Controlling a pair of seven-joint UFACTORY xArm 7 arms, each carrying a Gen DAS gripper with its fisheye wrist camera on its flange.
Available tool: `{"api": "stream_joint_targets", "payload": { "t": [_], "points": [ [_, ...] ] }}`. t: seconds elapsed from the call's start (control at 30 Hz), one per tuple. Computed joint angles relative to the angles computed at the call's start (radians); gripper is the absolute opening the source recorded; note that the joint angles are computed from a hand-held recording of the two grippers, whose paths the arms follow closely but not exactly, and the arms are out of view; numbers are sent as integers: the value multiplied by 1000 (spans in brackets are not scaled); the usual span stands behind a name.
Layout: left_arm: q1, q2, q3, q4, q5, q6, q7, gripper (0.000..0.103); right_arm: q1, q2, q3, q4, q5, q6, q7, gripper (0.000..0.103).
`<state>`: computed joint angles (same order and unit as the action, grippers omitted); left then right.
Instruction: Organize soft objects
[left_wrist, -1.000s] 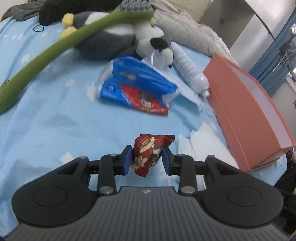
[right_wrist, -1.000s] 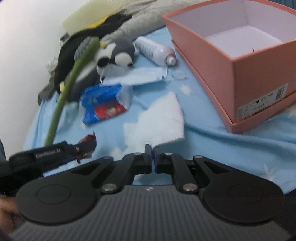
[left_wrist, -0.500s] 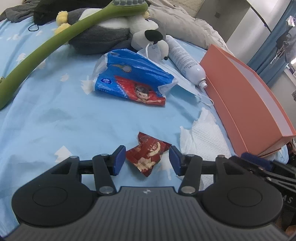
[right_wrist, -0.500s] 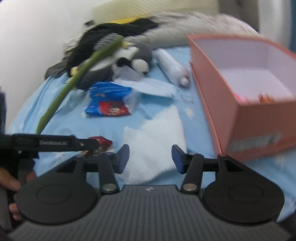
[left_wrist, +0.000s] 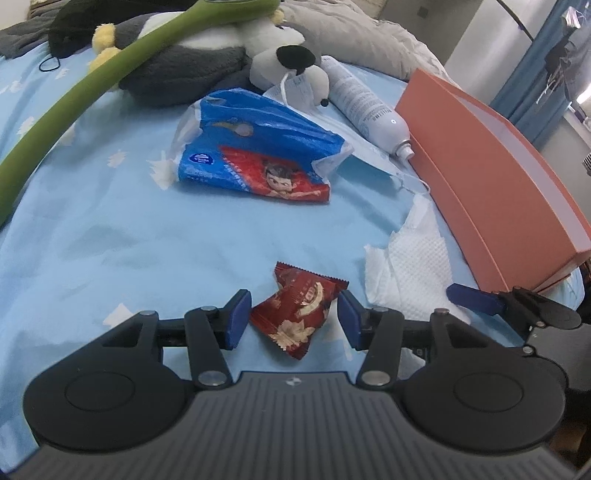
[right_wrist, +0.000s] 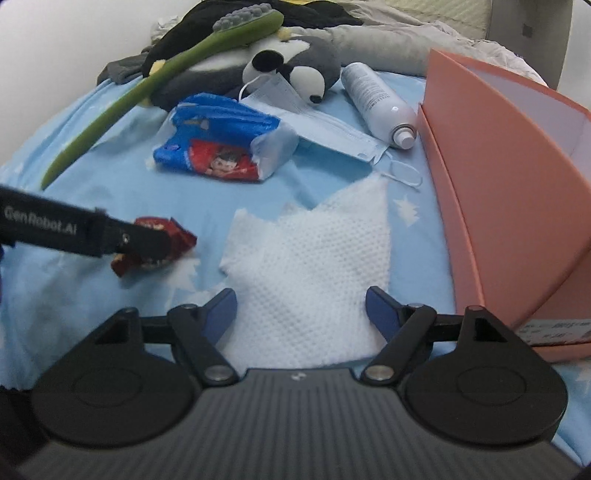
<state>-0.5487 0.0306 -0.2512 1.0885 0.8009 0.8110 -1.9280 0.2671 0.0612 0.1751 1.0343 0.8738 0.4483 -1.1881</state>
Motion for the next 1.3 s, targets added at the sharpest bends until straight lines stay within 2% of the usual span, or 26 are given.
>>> {"api": "stream_joint_targets", "payload": {
  "t": [0.17,0.27,0.33,0.43,0.53,0.77,1.3],
  "points": [
    [0,8,3,8,-8,2,24,55,-1,-3,-3,3,-20,28,12,68],
    [-2,13,4,16,-12,10,36,53,-2,-6,-4,6,-24,44,8,52],
    [-5,17,4,23,-14,20,41,50,-4,-12,-7,9,-19,54,12,29],
    [-10,25,5,36,-19,28,54,46,-8,-14,-13,18,-15,78,22,15],
    [-21,35,5,54,-20,52,67,44,-13,-26,-20,18,0,102,25,11],
    [-35,32,4,70,-20,71,58,43,-14,-70,-42,5,29,140,51,11],
    [-61,11,-18,226,55,187,103,43,8,-206,-114,0,113,125,79,10]
  ]
}}
